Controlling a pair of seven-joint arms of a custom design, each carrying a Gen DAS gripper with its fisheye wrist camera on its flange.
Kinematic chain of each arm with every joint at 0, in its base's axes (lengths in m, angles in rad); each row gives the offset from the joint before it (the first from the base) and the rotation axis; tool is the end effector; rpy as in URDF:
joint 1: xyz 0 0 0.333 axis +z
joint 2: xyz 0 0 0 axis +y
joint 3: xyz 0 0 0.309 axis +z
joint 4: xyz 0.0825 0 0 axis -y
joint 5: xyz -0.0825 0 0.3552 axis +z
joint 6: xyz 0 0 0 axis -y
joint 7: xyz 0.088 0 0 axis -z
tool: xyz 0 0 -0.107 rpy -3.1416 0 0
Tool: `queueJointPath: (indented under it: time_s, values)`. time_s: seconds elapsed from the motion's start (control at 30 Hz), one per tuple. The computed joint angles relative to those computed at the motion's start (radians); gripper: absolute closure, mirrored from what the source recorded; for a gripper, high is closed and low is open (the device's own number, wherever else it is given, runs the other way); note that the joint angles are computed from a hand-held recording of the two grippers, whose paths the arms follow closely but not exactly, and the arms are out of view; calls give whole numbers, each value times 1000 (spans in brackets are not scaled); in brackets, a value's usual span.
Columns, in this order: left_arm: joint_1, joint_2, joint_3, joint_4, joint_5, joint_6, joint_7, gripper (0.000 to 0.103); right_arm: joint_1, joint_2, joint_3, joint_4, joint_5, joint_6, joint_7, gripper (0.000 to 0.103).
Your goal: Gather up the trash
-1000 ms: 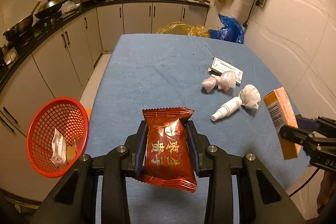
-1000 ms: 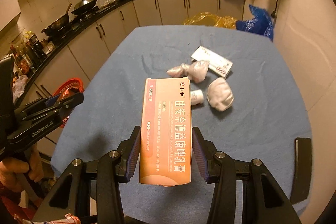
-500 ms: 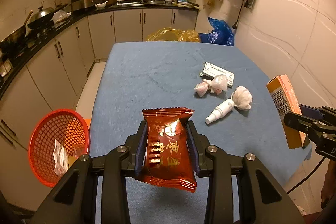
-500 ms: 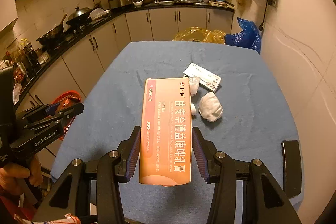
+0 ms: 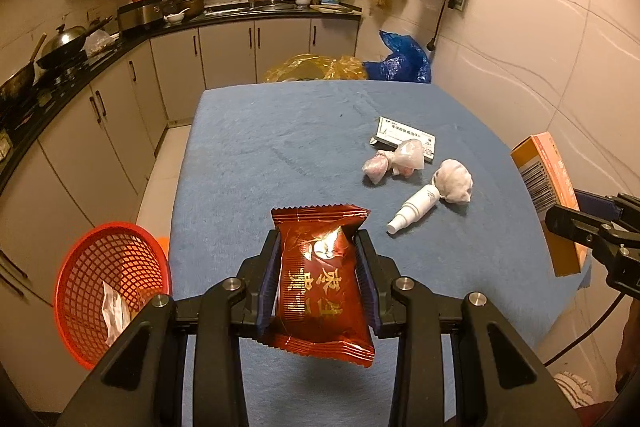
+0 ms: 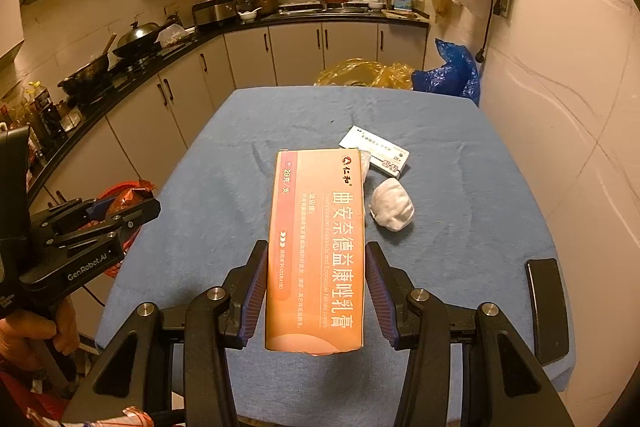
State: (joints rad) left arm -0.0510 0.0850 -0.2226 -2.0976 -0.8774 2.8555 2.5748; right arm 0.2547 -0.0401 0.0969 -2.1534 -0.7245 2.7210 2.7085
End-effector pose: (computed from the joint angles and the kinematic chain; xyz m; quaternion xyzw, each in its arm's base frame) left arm 0.5613 -0.1114 0.4529 -0.4686 0.7918 -0.3547 0.1664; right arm 0.5035 0.2112 0.4867 -0.5867 0.7224 -0.2477 0.2693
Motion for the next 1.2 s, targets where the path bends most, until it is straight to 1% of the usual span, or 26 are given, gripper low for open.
queueJointPath:
  time_s: [0.17, 0.53, 1.2]
  values:
    - [8, -2, 3, 2, -18, -17, 45, 69, 9, 2, 9, 15, -30, -36, 54, 52]
    - [24, -3, 20, 7, -47, -62, 106, 69, 43, 21, 10, 60, -60, -107, 108, 52]
    - [46, 26, 22, 27, -35, -118, 135, 68, 78, 61, -8, 101, -20, -161, 106, 52]
